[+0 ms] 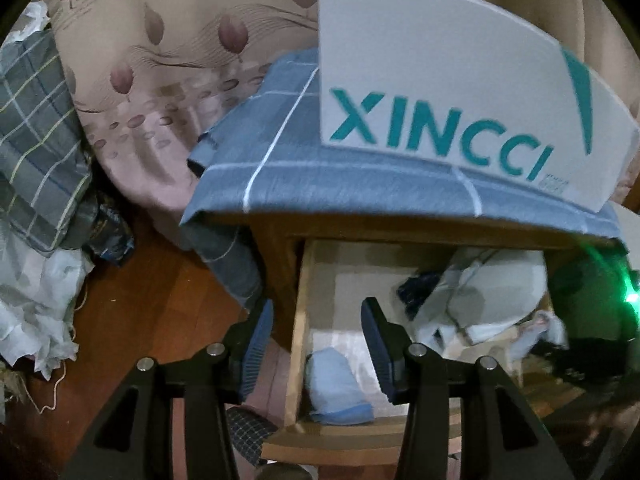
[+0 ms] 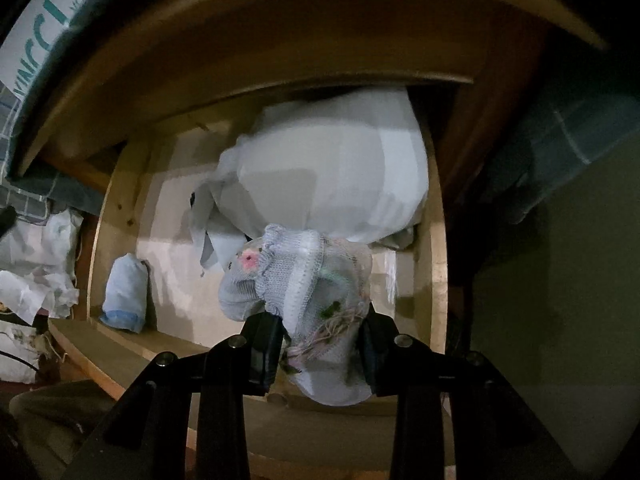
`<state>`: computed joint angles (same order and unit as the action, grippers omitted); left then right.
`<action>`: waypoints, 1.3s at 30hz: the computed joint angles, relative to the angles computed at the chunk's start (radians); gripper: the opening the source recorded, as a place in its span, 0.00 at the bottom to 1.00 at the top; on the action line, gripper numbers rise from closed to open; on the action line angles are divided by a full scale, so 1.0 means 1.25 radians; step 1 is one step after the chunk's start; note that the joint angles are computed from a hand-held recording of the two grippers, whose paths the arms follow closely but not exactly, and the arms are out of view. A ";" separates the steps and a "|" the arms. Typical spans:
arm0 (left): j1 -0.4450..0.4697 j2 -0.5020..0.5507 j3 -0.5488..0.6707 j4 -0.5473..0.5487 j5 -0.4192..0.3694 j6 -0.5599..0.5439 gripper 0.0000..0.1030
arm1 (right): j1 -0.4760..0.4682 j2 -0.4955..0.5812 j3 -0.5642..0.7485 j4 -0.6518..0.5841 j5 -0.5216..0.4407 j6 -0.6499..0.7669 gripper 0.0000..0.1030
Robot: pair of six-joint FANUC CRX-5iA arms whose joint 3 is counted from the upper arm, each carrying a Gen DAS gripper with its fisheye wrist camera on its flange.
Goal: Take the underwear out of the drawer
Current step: 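Move the left tool back over the drawer while the right tool carries the floral underwear up, then lower the floral underwear into the white box and open the right tool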
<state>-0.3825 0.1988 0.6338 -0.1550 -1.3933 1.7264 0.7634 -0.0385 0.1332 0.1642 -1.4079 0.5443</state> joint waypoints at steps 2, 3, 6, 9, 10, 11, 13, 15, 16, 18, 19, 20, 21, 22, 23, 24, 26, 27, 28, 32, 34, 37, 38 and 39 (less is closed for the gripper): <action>-0.005 -0.012 -0.023 -0.016 0.012 0.007 0.45 | 0.002 0.000 0.001 0.004 -0.004 -0.003 0.30; -0.007 -0.013 -0.026 -0.019 0.013 0.008 0.45 | 0.006 0.000 0.003 0.008 -0.007 -0.006 0.30; -0.007 -0.015 -0.041 -0.022 0.016 0.008 0.46 | 0.016 -0.004 0.010 0.015 -0.007 -0.010 0.30; -0.008 -0.014 -0.048 -0.029 0.012 0.004 0.45 | 0.031 -0.005 0.027 0.032 -0.018 -0.005 0.30; -0.004 -0.012 -0.047 -0.024 0.011 0.004 0.46 | 0.034 -0.008 0.031 0.036 -0.024 -0.002 0.30; -0.001 -0.013 -0.050 -0.019 0.014 0.011 0.45 | 0.038 -0.007 0.042 0.040 -0.030 0.005 0.30; 0.002 -0.016 -0.054 -0.018 0.018 0.020 0.45 | 0.046 -0.004 0.059 0.053 -0.042 0.007 0.30; 0.007 -0.015 -0.056 -0.012 0.013 0.018 0.46 | 0.052 0.001 0.084 0.058 -0.055 0.015 0.30; 0.005 -0.016 -0.057 -0.014 0.011 0.018 0.46 | 0.055 0.001 0.093 0.062 -0.060 0.018 0.30; 0.000 -0.015 -0.055 -0.029 0.005 0.019 0.46 | 0.064 0.008 0.126 0.073 -0.081 0.027 0.30; -0.002 -0.016 -0.055 -0.031 0.007 0.018 0.46 | 0.068 0.011 0.137 0.078 -0.087 0.031 0.30; -0.002 -0.018 -0.058 -0.030 0.010 0.018 0.46 | 0.074 0.013 0.150 0.087 -0.094 0.036 0.30; -0.003 -0.018 -0.059 -0.030 0.012 0.020 0.46 | 0.081 0.017 0.170 0.097 -0.103 0.044 0.30; -0.001 -0.018 -0.060 -0.025 0.012 0.020 0.46 | 0.085 0.024 0.188 0.102 -0.112 0.051 0.30; 0.000 -0.018 -0.061 -0.019 0.011 0.019 0.46 | 0.091 0.029 0.208 0.111 -0.120 0.055 0.30; 0.000 -0.017 -0.060 -0.021 0.008 0.021 0.46 | 0.096 0.033 0.227 0.118 -0.128 0.059 0.30; -0.004 -0.017 -0.059 -0.028 0.009 0.020 0.46 | 0.104 0.047 0.267 0.134 -0.143 0.075 0.30; -0.009 -0.016 -0.056 -0.037 0.009 0.019 0.46 | 0.108 0.057 0.293 0.147 -0.154 0.086 0.30; -0.011 -0.017 -0.057 -0.040 0.010 0.016 0.46 | 0.111 0.067 0.319 0.155 -0.164 0.095 0.30; -0.011 -0.023 -0.064 -0.038 0.019 0.008 0.46 | 0.115 0.111 0.434 0.200 -0.204 0.127 0.30; -0.010 -0.022 -0.064 -0.037 0.017 0.003 0.46 | 0.107 0.140 0.499 0.216 -0.219 0.148 0.30; -0.007 -0.019 -0.062 -0.028 0.009 -0.003 0.46 | 0.091 0.206 0.625 0.239 -0.253 0.190 0.31; -0.005 -0.018 -0.062 -0.025 0.009 -0.004 0.46 | 0.085 0.237 0.680 0.249 -0.270 0.210 0.31; -0.003 -0.018 -0.063 -0.022 0.009 -0.004 0.46 | 0.077 0.262 0.724 0.253 -0.284 0.228 0.31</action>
